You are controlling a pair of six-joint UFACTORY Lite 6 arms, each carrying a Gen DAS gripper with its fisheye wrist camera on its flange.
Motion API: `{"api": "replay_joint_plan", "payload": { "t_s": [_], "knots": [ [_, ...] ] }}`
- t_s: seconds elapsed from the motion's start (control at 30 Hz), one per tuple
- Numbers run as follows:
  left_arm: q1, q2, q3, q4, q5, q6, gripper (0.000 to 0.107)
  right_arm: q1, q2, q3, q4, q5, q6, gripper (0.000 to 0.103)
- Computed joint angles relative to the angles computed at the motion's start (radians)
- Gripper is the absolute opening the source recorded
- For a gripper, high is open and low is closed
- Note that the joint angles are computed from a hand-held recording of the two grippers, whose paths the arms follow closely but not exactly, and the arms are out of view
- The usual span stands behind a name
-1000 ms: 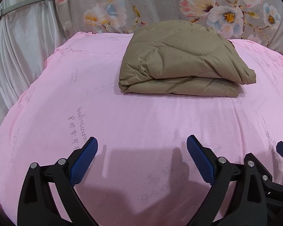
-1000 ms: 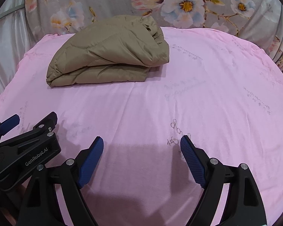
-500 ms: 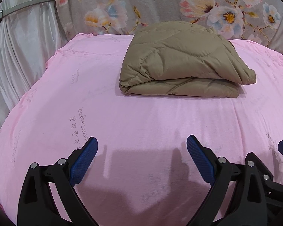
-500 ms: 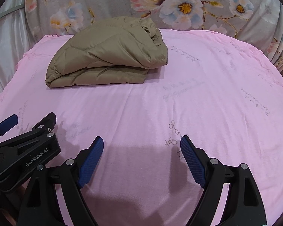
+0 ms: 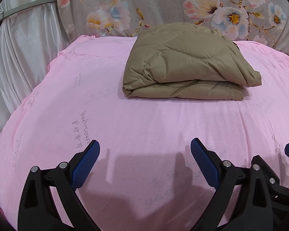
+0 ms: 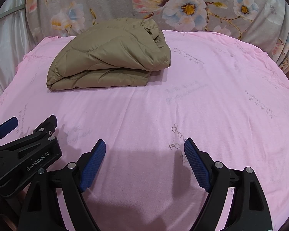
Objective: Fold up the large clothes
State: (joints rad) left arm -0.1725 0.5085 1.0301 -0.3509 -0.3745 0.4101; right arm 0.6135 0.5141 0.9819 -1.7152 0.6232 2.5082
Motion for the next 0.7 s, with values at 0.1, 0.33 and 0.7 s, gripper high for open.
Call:
{"api": "replay_joint_plan", "payload": {
  "t_s": [0.1,0.33,0.7],
  "knots": [
    [0.000,0.000,0.000,0.002,0.000,-0.002,0.093,-0.001,0.000,0.000,-0.001,0.001,-0.001,0.081],
    [0.001,0.001,0.000,-0.004,-0.001,0.004,0.093,0.003,-0.001,0.003,0.012,0.004,-0.009,0.081],
    [0.003,-0.002,0.001,-0.009,0.001,0.010,0.093,0.001,-0.001,0.001,0.006,0.003,-0.006,0.081]
  ]
}}
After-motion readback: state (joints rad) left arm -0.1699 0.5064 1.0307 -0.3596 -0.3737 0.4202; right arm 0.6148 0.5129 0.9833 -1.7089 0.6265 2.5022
